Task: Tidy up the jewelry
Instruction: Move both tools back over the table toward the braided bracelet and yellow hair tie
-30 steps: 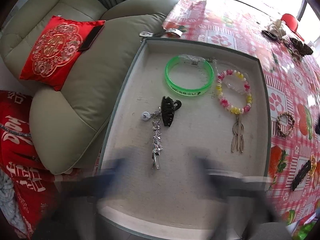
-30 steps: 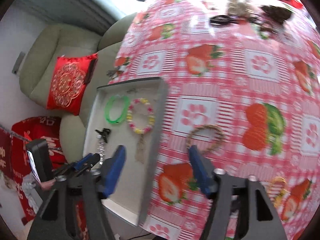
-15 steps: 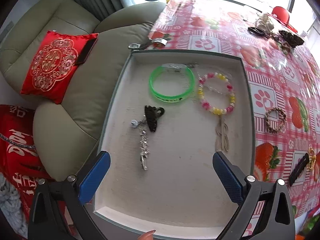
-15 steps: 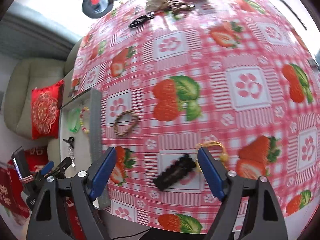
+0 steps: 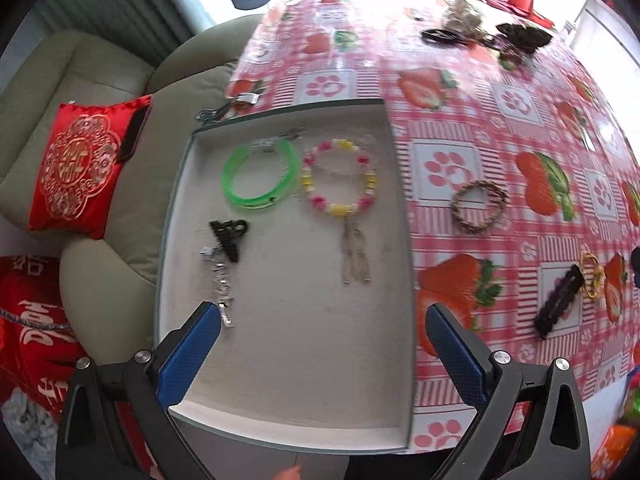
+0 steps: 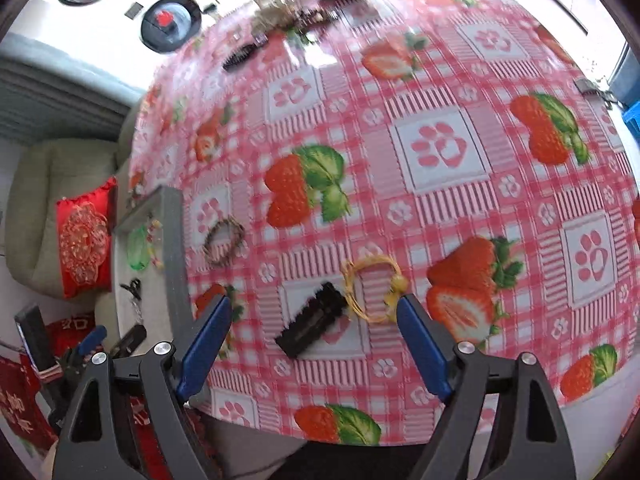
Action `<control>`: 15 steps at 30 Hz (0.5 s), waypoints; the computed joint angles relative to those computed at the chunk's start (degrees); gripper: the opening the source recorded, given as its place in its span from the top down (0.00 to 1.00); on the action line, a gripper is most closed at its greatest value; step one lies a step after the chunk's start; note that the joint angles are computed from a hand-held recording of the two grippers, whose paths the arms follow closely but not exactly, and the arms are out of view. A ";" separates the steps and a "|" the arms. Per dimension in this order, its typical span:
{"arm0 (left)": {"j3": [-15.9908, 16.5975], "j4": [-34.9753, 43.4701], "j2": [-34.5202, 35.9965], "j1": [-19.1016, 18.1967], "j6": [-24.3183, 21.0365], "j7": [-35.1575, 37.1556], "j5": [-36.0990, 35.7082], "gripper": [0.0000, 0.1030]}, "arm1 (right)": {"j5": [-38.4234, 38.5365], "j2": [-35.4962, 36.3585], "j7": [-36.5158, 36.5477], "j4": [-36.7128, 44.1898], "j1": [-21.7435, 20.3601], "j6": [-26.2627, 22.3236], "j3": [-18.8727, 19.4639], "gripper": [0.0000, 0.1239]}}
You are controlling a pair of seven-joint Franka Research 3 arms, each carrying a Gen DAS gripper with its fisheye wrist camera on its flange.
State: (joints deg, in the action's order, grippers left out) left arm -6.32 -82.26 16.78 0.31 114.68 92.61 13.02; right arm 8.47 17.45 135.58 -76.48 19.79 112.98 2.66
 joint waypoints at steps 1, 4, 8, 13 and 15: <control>-0.21 0.40 0.19 -0.18 -0.64 0.14 -0.18 0.00 | 0.27 0.22 -0.16 0.60 -0.17 -1.49 0.04 0.30; -0.79 1.45 0.55 -0.57 -2.22 0.83 -1.14 0.00 | 0.60 0.08 -0.18 0.87 -0.40 -3.98 -0.02 0.30; -1.60 3.13 1.18 -0.96 -4.15 2.98 -3.32 0.00 | -0.80 -0.70 0.63 0.49 -0.49 -6.70 -0.51 0.30; -2.26 6.07 2.90 -2.60 -5.87 4.41 -3.67 0.00 | -1.23 -1.85 1.86 -0.77 -1.28 -9.05 -0.87 0.30; -2.50 7.72 3.95 -3.21 -6.83 4.51 -4.02 0.00 | -1.54 -1.78 2.09 -0.50 -1.53 -10.71 -0.93 0.30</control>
